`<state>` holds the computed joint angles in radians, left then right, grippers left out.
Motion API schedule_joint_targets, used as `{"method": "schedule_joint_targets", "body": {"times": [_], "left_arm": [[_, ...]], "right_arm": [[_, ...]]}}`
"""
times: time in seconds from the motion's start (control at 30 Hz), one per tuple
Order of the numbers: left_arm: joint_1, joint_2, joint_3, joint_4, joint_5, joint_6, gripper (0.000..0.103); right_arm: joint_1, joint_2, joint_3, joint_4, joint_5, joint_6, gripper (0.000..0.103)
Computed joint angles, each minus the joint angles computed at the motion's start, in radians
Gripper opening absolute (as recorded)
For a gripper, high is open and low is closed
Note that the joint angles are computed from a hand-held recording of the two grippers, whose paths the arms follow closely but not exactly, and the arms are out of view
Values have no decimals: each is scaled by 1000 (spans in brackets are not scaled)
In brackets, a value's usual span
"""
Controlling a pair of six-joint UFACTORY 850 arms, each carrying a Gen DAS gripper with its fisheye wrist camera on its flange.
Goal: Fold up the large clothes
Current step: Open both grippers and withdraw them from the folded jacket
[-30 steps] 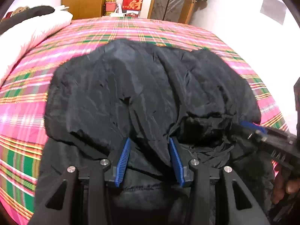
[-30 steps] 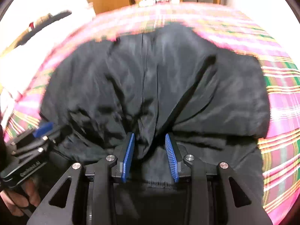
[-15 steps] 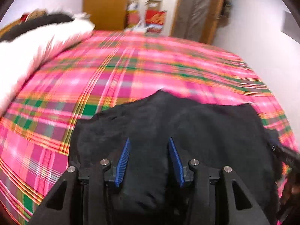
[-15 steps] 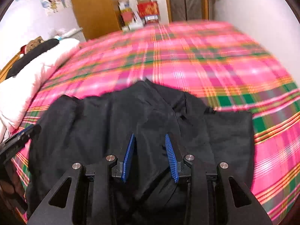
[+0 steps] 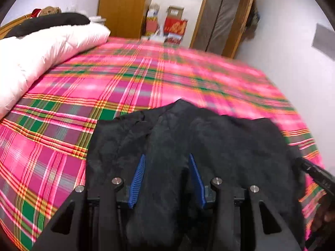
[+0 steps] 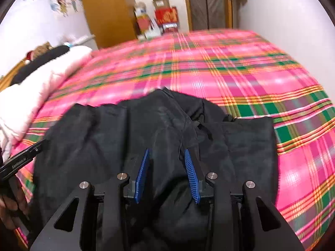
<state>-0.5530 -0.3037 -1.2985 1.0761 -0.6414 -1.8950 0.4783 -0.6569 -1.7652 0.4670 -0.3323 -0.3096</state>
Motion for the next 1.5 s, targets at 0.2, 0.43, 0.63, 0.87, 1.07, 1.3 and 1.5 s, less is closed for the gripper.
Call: {"method": "schedule_joint_targets", "body": {"times": [0.2, 0.43, 0.63, 0.87, 1.07, 1.3, 1.5], "left_arm": [[-19, -50, -15, -188, 29, 193, 45], [-74, 1, 2, -179, -18, 185, 45], [-176, 117, 83, -138, -100, 90, 45], [-309, 216, 148, -125, -241, 15, 45], [-389, 257, 191, -159, -303, -50, 45], [-424, 278, 245, -217, -333, -93, 45], [-413, 299, 311, -267, -321, -110, 45]], "right_arm": [[15, -56, -32, -105, -121, 86, 36], [3, 73, 99, 14, -91, -7, 36], [-34, 286, 361, 260, -49, -224, 37], [-79, 469, 581, 338, -56, -268, 37], [-96, 574, 703, 284, -56, -212, 50], [-111, 601, 766, 118, -78, -36, 57], [-122, 561, 763, -36, -100, 135, 57]]}}
